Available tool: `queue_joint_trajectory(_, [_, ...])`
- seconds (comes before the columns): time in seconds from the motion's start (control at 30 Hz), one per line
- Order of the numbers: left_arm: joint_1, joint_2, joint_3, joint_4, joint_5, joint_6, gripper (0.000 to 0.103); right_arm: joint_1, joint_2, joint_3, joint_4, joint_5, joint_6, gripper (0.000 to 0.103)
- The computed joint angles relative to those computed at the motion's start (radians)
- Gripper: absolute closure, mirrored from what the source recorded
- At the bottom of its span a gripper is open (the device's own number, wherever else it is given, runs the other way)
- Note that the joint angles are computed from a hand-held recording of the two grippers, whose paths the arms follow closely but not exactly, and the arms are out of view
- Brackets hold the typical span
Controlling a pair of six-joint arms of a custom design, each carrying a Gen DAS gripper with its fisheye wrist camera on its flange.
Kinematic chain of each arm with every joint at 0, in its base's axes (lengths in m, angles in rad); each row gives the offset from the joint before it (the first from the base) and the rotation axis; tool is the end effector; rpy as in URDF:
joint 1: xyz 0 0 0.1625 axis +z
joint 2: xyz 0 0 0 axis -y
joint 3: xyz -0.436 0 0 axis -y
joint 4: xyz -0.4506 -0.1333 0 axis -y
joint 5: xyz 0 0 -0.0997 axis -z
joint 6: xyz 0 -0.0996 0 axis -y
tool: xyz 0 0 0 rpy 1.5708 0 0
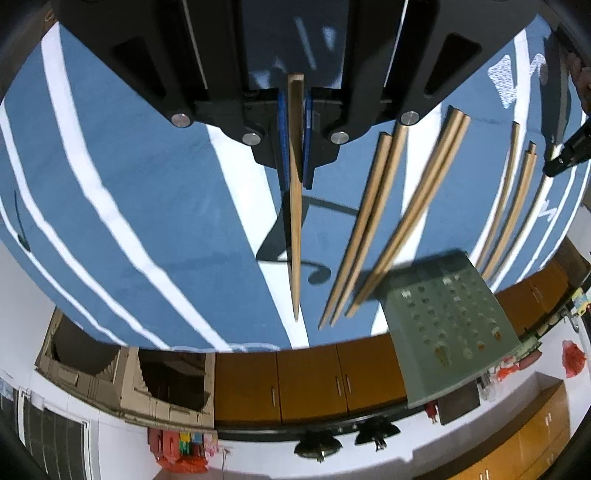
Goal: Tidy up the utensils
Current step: 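Lift the chopstick with the right tool over the green holder while the left tool carries its own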
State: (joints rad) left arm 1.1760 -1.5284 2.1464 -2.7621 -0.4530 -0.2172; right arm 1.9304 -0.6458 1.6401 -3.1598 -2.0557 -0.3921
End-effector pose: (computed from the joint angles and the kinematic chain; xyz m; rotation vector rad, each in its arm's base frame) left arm 0.0160 -0.5409 0.3545 -0.1942 2.0706 -0.9602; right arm 0.3367 -0.6488 0.0300 0.7557 -2.4410 0.7705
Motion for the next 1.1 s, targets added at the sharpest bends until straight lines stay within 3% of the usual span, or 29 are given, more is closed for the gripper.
queue_joint_trajectory(0.33, [-0.101, -0.042, 0.041, -0.183, 0.11, 0.162, 0.096, 0.011, -0.035, 0.031, -0.093, 0.049, -0.059, 0.095])
queue_joint_trajectory(0.57, [-0.17, -0.011, 0.02, -0.501, 0.148, 0.43, 0.096, 0.02, -0.052, 0.032, -0.176, 0.111, -0.089, 0.095])
queue_joint_trajectory(0.8, [-0.213, 0.05, -0.062, -0.791, 0.133, 0.695, 0.096, 0.03, -0.05, -0.009, -0.213, 0.164, -0.094, 0.095])
queue_joint_trajectory(1.1, [-0.221, 0.074, -0.123, -0.853, 0.107, 0.786, 0.096, 0.042, -0.043, -0.056, -0.204, 0.195, -0.109, 0.095])
